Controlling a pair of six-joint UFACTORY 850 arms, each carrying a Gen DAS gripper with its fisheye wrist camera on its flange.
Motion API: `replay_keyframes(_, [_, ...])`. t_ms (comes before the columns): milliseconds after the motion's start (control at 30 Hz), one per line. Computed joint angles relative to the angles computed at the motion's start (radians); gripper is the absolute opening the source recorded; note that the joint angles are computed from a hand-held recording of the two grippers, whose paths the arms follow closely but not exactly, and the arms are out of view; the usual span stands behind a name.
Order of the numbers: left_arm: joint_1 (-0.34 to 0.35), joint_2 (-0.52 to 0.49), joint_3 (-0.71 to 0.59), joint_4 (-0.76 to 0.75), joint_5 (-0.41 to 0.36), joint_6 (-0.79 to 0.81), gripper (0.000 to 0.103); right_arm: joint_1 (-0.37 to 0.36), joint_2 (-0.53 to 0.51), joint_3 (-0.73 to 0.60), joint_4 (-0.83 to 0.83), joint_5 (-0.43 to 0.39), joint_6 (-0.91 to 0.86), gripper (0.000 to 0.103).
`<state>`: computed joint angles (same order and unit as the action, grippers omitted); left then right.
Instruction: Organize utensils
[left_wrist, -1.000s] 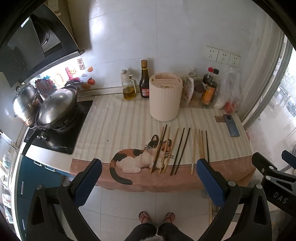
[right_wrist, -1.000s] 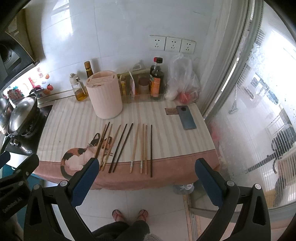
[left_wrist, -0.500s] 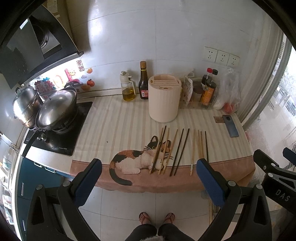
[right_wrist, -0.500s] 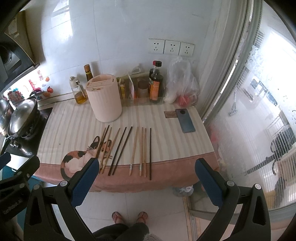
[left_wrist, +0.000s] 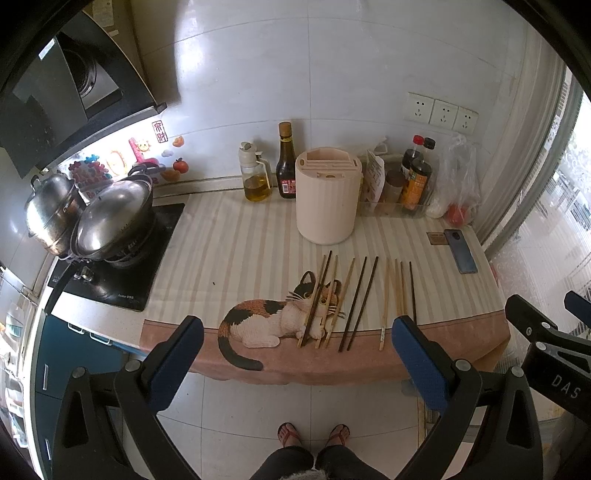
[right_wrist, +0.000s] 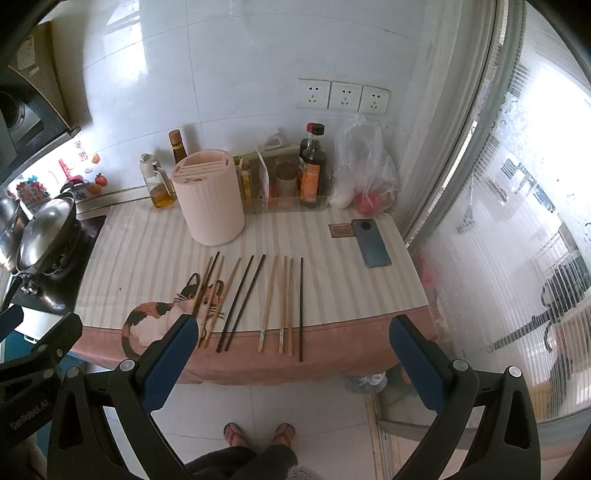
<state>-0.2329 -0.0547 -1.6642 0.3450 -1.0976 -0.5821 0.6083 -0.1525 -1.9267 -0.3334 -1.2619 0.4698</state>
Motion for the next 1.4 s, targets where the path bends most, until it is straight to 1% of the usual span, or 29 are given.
replay_keyframes(500, [0.010, -0.016, -0.029, 0.002, -0.001, 0.011, 0.103, 0.000, -0.001, -0.003, 0.002, 0.002, -0.001, 0.103])
replay_keyframes(767, [0.007, -0.023, -0.039, 0.014, -0.002, 0.006, 0.103, 0.003, -0.020, -0.033, 0.003, -0.001, 0.005, 0.103])
replay_keyframes(900, [0.007, -0.040, -0.041, 0.056, 0.022, -0.034, 0.103, -0.008, -0.013, -0.024, 0.020, 0.013, 0.011, 0.103])
replay_keyframes(933, [0.008, -0.045, -0.041, 0.069, 0.027, -0.047, 0.103, -0.014, -0.013, -0.022, 0.030, 0.022, 0.010, 0.103])
replay_keyframes(1133, [0.009, -0.088, -0.021, 0.177, 0.061, -0.150, 0.103, -0.080, 0.006, 0.058, 0.092, 0.158, -0.004, 0.103])
replay_keyframes(1200, [0.009, -0.121, -0.028, 0.210, 0.050, -0.174, 0.103, -0.110, -0.005, 0.081, 0.113, 0.191, -0.022, 0.103])
replay_keyframes(1333, [0.022, -0.191, -0.039, 0.218, 0.039, -0.166, 0.103, -0.175, -0.047, 0.111, 0.194, 0.216, -0.082, 0.103])
replay_keyframes(1400, [0.037, -0.230, -0.038, 0.187, 0.029, -0.134, 0.103, -0.204, -0.066, 0.139, 0.240, 0.228, -0.111, 0.095])
